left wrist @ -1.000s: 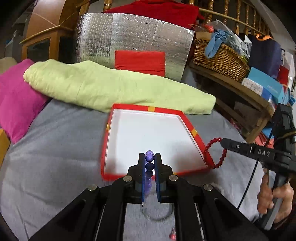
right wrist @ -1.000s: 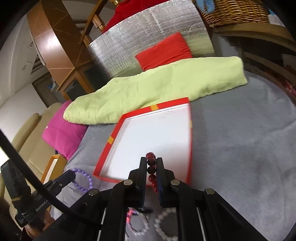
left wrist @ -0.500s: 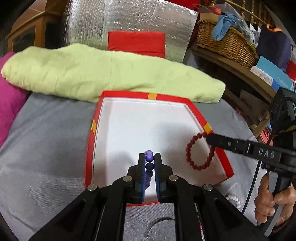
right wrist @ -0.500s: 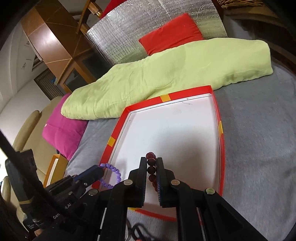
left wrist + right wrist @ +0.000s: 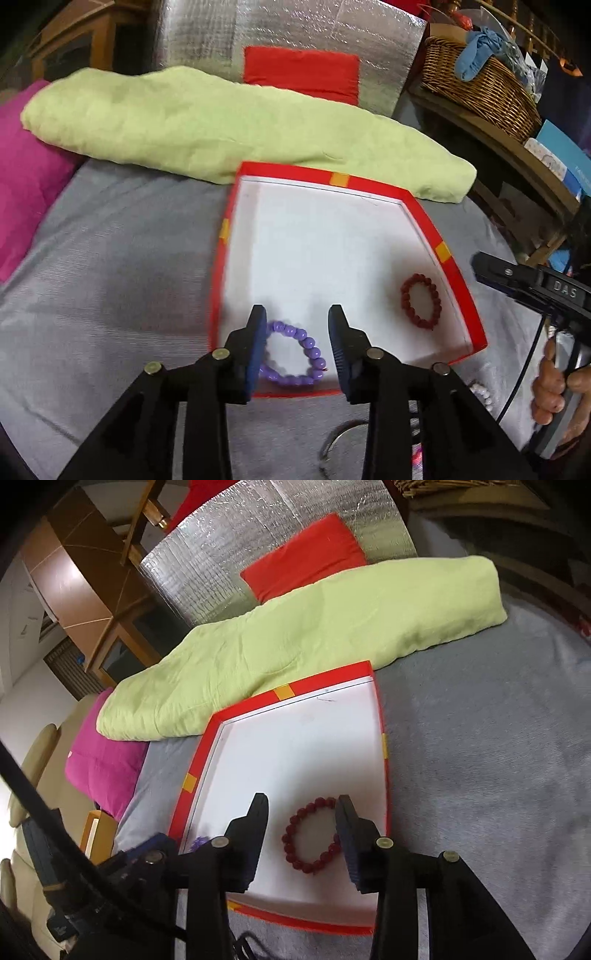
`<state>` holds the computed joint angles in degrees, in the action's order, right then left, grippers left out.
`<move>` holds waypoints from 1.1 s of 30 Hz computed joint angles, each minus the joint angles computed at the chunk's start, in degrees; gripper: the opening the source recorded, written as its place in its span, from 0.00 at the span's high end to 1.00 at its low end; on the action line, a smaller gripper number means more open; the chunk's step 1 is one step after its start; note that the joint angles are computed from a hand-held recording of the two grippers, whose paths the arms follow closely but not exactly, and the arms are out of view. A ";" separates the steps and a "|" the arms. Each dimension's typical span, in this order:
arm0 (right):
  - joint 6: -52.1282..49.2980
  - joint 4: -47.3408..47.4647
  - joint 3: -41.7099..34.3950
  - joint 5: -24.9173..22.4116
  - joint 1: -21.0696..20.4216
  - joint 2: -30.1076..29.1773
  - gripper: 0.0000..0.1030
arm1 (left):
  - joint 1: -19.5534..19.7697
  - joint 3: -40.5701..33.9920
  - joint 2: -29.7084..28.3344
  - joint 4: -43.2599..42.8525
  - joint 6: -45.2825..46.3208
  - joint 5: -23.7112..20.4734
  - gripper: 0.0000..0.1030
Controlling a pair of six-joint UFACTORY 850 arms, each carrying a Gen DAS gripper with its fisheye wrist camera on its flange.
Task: Organize jewelry
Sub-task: 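Withdraw both open tools from the tray toward the remaining bracelets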
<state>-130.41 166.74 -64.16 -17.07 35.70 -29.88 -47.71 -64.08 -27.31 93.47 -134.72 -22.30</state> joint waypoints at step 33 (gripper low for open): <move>-5.19 6.07 22.53 1.12 4.09 12.69 0.61 | -13.67 7.67 3.58 -12.58 9.01 -7.50 0.44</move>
<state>-135.60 172.81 -41.63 -15.95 39.79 -17.19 -61.39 -56.41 -23.73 80.90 -125.71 -29.80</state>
